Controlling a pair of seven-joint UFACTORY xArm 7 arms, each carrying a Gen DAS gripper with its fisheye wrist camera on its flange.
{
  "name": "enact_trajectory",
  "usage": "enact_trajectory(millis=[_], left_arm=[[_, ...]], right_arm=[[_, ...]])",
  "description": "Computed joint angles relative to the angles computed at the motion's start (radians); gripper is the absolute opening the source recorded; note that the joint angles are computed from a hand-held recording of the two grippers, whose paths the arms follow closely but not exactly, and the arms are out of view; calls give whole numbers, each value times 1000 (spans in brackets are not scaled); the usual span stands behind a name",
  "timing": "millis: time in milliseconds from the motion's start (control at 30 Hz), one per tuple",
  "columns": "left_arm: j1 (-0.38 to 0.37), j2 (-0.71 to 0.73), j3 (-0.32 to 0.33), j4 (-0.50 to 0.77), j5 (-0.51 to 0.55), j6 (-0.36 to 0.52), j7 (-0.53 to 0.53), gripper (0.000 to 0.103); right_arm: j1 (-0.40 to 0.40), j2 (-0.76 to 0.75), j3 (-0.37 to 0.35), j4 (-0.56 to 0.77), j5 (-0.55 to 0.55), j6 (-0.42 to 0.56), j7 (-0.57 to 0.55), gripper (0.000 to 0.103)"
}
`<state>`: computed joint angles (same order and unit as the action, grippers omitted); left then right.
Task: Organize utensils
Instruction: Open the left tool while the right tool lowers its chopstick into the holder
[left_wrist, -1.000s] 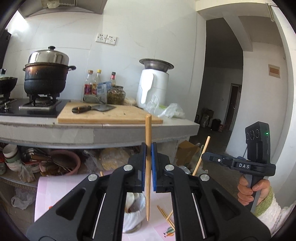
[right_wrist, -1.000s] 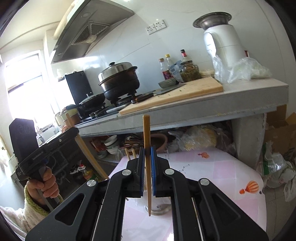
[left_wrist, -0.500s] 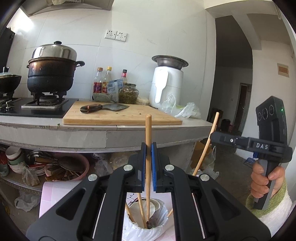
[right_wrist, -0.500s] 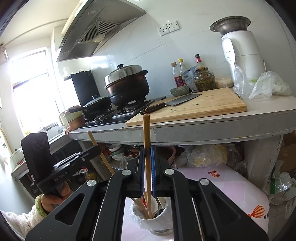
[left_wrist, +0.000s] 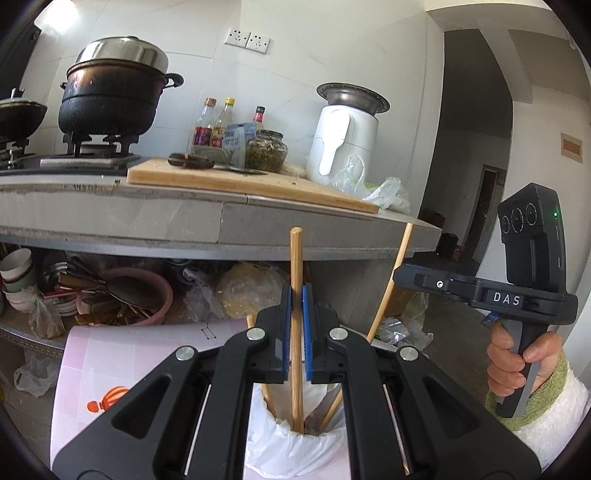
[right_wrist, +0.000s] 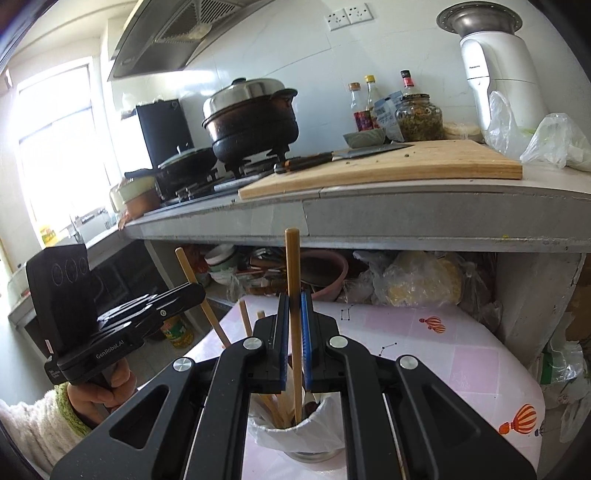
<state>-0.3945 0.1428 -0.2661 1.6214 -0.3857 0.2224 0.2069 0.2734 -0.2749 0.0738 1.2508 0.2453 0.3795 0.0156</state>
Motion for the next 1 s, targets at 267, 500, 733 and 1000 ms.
enact_trajectory(millis=[267,500,733,1000], left_arm=[[8,-22,-16,-64,-103,9,63,5],[-10,-36,-3,-95,-101,13,47,10],[-26,-60,14,-126,-34,-6,-31,36],[-37,-138,28,-208,-6,-52,-76,45]], right_arm=[[6,-6,4,-49,-1,37,-7,7],[11,-5,3,-77,10,57,-7,7],[14,-11,-2,-86,40,73,-17,8],[19,-91,-20,-144,75,62,-8,14]])
